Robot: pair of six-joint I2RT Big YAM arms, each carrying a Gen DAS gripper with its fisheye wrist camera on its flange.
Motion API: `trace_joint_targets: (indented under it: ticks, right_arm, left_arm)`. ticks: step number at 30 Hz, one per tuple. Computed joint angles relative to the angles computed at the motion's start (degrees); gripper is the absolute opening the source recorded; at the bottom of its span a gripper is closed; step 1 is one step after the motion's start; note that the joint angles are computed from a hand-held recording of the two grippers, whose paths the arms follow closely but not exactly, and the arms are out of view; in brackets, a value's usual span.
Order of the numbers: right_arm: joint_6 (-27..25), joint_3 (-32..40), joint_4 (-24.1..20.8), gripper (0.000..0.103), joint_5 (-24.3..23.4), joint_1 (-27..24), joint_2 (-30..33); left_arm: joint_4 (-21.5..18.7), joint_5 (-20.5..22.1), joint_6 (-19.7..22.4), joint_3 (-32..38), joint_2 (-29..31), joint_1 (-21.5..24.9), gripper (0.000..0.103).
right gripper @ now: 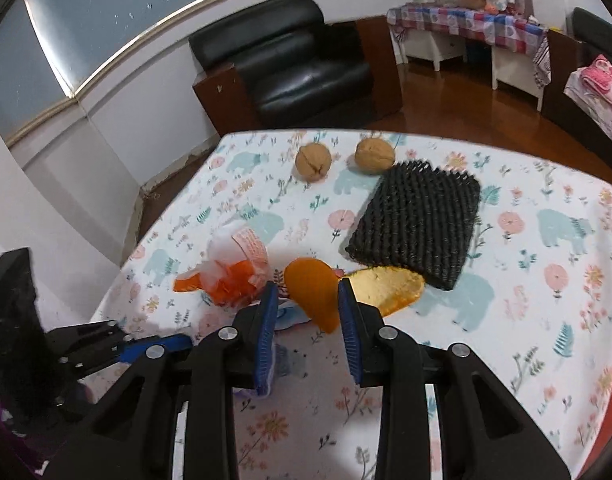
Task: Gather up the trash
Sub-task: 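Reach the left tool toward the purple bag while the right reaches the orange peel, then grasp the purple mesh bag with the left tool while the right grasps the orange peel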
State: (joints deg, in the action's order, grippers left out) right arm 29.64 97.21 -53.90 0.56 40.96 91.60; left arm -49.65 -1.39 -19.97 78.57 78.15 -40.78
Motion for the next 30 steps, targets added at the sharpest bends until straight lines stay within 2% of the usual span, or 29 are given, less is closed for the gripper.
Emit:
trace_joint_targets:
  ticks: [1,4,8,11,14,21,30]
  right_arm:
    - [0.2,0.0,0.0,0.031,-0.2,-0.2,0.3]
    - [0.1,-0.1,0.5,0.031,-0.2,-0.2,0.6]
    - [-0.4,-0.5,1.6,0.031,0.4,0.0,0.4]
    - [1.5,-2.0,3.0,0.031,-1.8,-0.5,-0.7]
    - [2.6,-3.4,3.9,0.024,-2.9,-0.5,-1.8]
    - [6.8,-8.9,7.3,0.02,-0.6,0.5,-8.0]
    - [10.9,-14.0,6.8,0.02,5.9,2.6,-15.3]
  left_arm:
    - [0.5,0.9,-0.1,-0.3,-0.4,0.1,0.017]
    - [0.7,1.9,-0.7,-0.8,-1.2,0.1,0.012]
    - [1.0,2.4,-2.1,-1.7,-2.1,0.1,0.011]
    - [0.7,2.7,-3.1,-2.1,-2.8,0.2,0.011]
    - [0.4,2.9,-4.2,-2.3,-3.6,0.4,0.011]
    - [0.1,1.4,-4.4,-2.1,-4.9,-0.7,0.011]
    - [-0.1,-1.0,-4.5,1.3,-4.0,-3.7,0.011]
